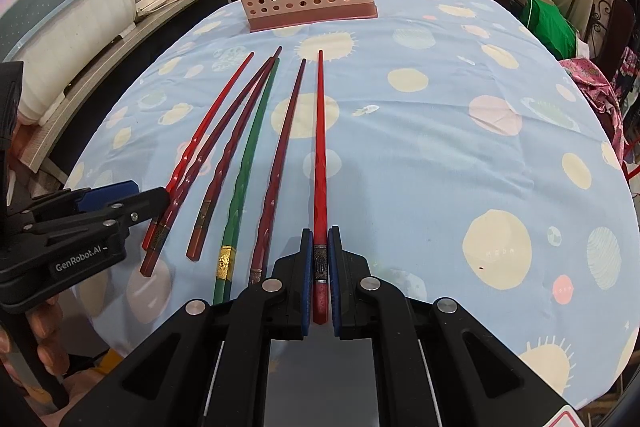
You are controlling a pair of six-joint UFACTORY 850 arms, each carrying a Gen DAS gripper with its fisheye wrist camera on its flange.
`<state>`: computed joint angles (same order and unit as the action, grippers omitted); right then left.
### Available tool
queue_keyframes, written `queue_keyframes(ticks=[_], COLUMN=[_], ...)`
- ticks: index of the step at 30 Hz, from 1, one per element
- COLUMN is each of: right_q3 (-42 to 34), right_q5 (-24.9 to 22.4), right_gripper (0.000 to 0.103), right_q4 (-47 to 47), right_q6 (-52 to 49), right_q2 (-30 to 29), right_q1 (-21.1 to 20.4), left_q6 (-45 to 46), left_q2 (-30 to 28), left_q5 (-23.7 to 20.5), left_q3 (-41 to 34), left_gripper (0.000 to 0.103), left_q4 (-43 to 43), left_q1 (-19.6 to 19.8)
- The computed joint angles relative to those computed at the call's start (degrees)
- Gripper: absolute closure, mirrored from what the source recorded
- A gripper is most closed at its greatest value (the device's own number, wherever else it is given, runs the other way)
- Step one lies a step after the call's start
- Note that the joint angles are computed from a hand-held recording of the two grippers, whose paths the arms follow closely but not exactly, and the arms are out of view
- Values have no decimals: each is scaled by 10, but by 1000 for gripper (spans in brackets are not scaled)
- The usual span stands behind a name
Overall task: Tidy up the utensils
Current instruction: 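Grasp a red chopstick with the left gripper while the right gripper grasps another red chopstick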
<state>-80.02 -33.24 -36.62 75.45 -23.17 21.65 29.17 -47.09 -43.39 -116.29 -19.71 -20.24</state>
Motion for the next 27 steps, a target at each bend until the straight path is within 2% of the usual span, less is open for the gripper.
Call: queue_keyframes(ticks=[11,17,19,27], right_q3=[1,1,2,6], right_q5=[1,1,2,5], right_gripper=[96,96,96,96], right_q4=[-2,-2,-2,-11], right_q6=[3,3,3,14], right_q2=[0,1,1,11], right_q1=[0,0,0,1], left_q6=[-7,-5,-7,-11], left_q2=[12,14,14,16], left_q5=[17,17,15,5], left_q3=[23,25,24,20], left_gripper=[61,83,95,96], left_q4=[17,17,19,32], left_q1=[-2,0,0,-2])
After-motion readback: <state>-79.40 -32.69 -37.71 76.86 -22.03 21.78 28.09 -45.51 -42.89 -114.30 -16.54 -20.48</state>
